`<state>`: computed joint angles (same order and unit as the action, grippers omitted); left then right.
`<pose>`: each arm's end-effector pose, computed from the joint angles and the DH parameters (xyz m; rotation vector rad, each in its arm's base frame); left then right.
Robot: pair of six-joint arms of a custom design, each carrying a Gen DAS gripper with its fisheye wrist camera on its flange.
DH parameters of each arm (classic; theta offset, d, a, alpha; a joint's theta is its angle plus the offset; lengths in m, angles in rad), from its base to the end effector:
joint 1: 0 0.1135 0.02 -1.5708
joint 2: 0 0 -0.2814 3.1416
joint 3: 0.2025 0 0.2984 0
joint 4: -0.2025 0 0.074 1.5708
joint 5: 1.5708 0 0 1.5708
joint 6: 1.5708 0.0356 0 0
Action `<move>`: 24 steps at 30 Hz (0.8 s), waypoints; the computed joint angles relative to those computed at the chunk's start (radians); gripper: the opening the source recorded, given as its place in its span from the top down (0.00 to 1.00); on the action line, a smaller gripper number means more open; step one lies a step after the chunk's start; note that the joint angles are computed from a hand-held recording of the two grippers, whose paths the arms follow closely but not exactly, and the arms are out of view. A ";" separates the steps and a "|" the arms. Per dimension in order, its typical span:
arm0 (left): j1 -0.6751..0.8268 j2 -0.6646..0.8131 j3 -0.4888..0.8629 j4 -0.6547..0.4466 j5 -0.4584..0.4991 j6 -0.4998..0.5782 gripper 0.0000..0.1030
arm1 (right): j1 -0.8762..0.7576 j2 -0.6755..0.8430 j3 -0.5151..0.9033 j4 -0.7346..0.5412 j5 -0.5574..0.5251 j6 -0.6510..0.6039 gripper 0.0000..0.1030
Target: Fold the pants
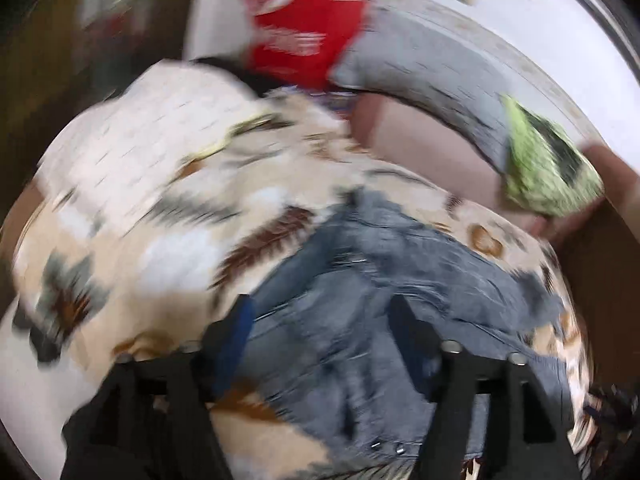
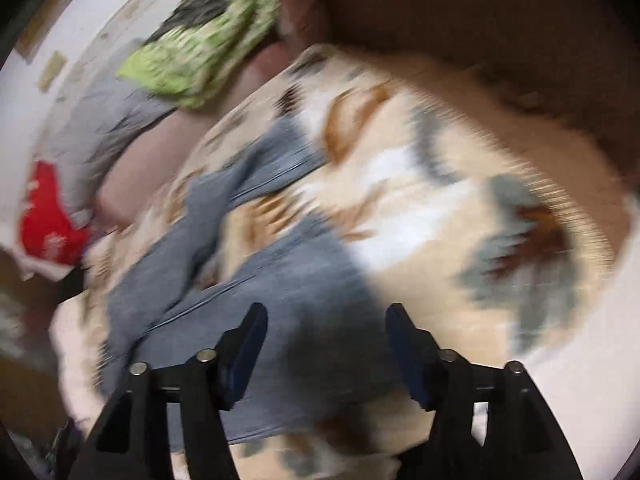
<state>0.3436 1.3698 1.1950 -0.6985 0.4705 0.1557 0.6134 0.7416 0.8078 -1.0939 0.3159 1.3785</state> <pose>0.3162 0.0960 0.3165 -0.0164 2.3468 -0.3330 0.1339 0.0807 0.2905 1.0619 2.3346 0.3769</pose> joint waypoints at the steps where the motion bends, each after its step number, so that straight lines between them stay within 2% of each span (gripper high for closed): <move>1: -0.044 0.019 0.015 -0.024 -0.030 0.016 0.29 | -0.037 0.037 -0.030 0.032 -0.073 -0.031 0.35; 3: -0.110 0.102 0.043 -0.060 -0.024 0.037 0.26 | -0.114 0.043 -0.113 0.082 -0.206 -0.039 0.35; 6: -0.191 0.285 0.131 -0.169 -0.154 0.047 0.27 | -0.148 0.027 -0.058 0.046 -0.199 -0.068 0.36; 7: -0.205 0.307 0.137 -0.159 -0.207 0.032 0.29 | -0.158 0.034 -0.026 0.042 -0.168 -0.099 0.36; 8: -0.197 0.291 0.132 -0.130 -0.193 0.024 0.33 | -0.188 0.050 0.004 0.042 -0.154 -0.140 0.36; 9: -0.189 0.282 0.136 -0.119 -0.170 0.017 0.33 | -0.256 0.065 0.017 0.064 -0.186 -0.189 0.36; 11: -0.172 0.264 0.174 -0.057 -0.119 -0.053 0.33 | -0.439 0.102 0.010 0.156 -0.311 -0.299 0.36; 13: -0.186 0.293 0.246 -0.021 -0.152 -0.100 0.32 | -0.643 0.184 0.006 0.266 -0.424 -0.358 0.36; 15: -0.205 0.393 0.377 -0.029 -0.156 -0.137 0.31 | -0.771 0.316 0.026 0.359 -0.513 -0.408 0.39; 18: -0.239 0.574 0.561 -0.103 -0.174 -0.154 0.31 | -0.830 0.464 0.046 0.485 -0.566 -0.394 0.39; 20: -0.263 0.680 0.635 -0.140 -0.221 -0.142 0.31 | -0.828 0.543 0.058 0.535 -0.579 -0.380 0.42; 21: -0.279 0.738 0.668 -0.154 -0.283 -0.141 0.31 | -0.815 0.555 0.065 0.543 -0.554 -0.374 0.43; 22: -0.284 0.764 0.675 -0.165 -0.308 -0.136 0.31 | -0.802 0.575 0.082 0.547 -0.522 -0.380 0.64; 23: -0.289 0.753 0.644 -0.132 -0.323 -0.119 0.30 | -0.782 0.594 0.110 0.527 -0.475 -0.399 0.84; 24: -0.298 0.729 0.606 -0.089 -0.344 -0.099 0.29 | -0.764 0.604 0.131 0.500 -0.453 -0.410 0.85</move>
